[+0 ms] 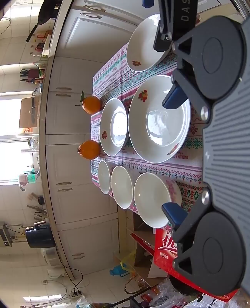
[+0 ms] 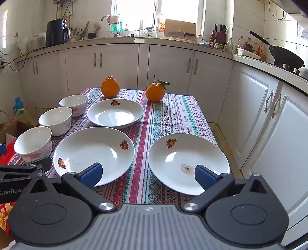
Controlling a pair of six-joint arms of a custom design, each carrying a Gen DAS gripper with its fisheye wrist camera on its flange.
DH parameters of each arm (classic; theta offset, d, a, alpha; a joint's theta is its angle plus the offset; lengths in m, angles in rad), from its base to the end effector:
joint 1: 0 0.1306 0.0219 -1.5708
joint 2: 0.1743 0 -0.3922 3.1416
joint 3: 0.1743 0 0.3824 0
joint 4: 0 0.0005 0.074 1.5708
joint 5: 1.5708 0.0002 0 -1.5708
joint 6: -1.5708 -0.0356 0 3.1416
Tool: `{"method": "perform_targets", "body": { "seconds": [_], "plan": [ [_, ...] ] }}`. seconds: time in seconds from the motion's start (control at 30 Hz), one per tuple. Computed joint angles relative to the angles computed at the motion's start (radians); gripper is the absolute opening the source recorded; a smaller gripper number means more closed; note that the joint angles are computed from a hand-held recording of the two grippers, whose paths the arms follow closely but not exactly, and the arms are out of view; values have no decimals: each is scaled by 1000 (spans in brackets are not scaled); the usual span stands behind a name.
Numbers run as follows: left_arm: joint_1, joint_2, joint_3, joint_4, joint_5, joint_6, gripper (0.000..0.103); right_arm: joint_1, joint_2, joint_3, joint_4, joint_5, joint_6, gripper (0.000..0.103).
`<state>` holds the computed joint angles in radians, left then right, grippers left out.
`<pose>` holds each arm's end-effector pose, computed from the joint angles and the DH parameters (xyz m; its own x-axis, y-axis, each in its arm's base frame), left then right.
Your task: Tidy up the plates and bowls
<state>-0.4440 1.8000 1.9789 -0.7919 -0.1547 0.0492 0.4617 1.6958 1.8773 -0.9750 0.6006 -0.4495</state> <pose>0.5813 -0.2710 0.4964 -0.5342 0.2003 -0.8213 0.2847 0.9574 0.0483 0.5338 0.2426 0.5006 -0.5803 0.1117 -0.8067 0.2659 0.9622 -0.0581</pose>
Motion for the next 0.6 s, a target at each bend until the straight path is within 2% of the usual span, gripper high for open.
{"method": "perform_targets", "body": {
  "seconds": [0.6],
  "plan": [
    [-5,-6,-11,12,-28,-11,102,3,2,1,1,1,4,103]
  ]
}}
